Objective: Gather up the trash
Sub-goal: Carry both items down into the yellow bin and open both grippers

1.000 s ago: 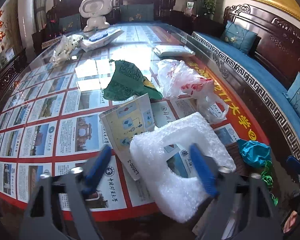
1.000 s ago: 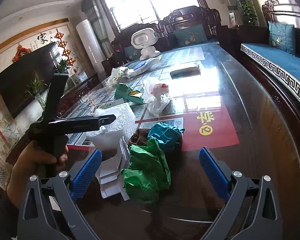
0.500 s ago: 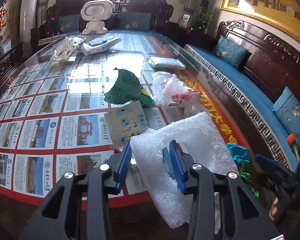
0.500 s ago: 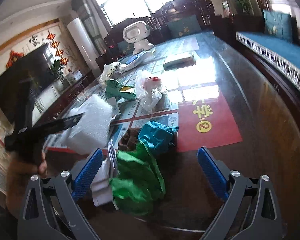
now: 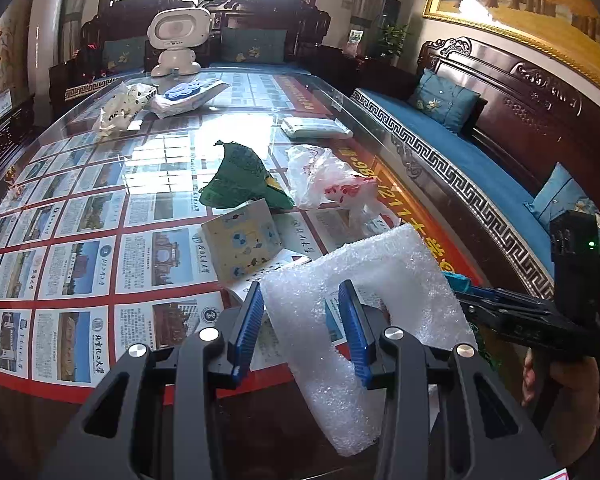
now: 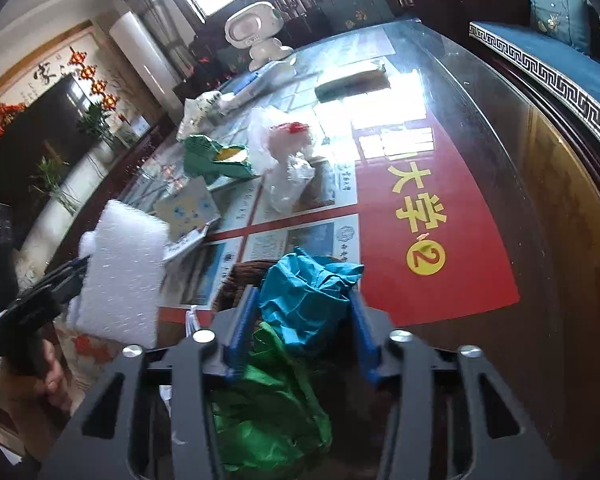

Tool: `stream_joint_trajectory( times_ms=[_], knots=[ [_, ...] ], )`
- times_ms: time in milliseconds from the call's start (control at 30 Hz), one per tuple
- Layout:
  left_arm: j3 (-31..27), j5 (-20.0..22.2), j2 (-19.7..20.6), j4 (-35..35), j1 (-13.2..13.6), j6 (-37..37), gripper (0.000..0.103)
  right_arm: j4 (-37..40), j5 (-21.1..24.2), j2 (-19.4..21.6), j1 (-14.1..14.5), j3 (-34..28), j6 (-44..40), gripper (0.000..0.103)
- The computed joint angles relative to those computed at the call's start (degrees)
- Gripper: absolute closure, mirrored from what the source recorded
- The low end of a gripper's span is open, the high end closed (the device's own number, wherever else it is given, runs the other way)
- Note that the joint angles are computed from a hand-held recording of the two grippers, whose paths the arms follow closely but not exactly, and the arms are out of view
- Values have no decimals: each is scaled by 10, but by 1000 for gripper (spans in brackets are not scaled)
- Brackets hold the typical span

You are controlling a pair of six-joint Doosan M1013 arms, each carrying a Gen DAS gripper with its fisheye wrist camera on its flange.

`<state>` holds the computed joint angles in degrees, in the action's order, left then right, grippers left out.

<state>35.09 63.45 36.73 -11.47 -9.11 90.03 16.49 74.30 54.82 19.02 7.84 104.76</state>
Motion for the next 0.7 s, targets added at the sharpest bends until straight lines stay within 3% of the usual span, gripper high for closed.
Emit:
stream_joint_trajectory(
  times_ms=[233, 433, 700],
  knots=[
    [10, -12, -6, -3, 2, 2, 63, 46, -138, -77, -6, 149, -41, 66],
    [46, -33, -30, -25, 2, 23, 63, 74, -215, -133, -4, 234, -99, 66],
    [185, -87, -123, -75, 0, 86, 63, 164, -273, -245, 6, 413, -218, 66]
  ],
)
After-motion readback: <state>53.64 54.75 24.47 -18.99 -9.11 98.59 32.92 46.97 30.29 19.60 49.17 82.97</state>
